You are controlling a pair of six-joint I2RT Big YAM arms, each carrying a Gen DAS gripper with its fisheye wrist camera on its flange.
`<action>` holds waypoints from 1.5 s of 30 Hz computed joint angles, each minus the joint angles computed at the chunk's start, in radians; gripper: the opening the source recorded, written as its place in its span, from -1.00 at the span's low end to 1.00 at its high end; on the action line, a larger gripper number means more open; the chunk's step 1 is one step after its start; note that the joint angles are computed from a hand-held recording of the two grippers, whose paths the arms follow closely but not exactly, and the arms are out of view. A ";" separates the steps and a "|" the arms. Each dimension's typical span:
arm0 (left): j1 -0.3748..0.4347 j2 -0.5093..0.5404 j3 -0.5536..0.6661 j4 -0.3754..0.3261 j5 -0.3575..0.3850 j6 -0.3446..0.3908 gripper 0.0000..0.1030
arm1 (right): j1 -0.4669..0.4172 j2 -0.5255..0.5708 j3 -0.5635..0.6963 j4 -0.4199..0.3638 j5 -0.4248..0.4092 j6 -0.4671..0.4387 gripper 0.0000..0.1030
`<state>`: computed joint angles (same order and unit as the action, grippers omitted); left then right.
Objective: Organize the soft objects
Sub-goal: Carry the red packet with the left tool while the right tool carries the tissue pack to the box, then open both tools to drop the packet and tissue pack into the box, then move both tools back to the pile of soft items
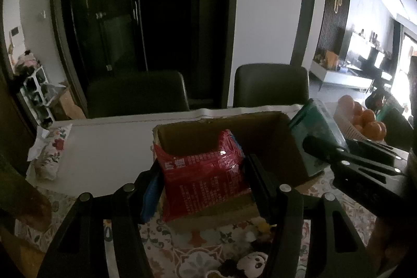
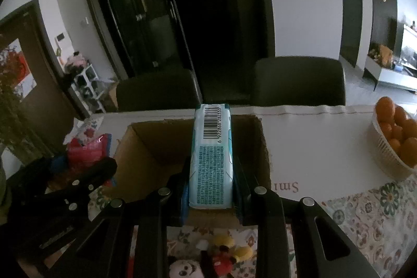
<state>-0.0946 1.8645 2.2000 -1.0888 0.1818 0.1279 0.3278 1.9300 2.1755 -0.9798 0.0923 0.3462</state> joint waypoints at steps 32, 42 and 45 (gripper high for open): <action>-0.014 0.087 0.175 -0.224 -0.112 0.080 0.65 | -0.018 0.067 0.128 -0.166 -0.013 0.044 0.08; 0.008 -0.077 -0.042 -0.156 -0.106 0.111 0.70 | 0.025 -0.084 -0.062 -0.079 0.053 0.054 0.24; 0.015 -0.110 -0.085 -0.154 -0.098 0.117 0.70 | 0.041 -0.115 -0.097 -0.066 0.072 0.048 0.28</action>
<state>-0.0792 1.7544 2.1149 -1.2431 0.0836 0.2447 0.3687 1.8154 2.0789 -1.0461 0.1648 0.3941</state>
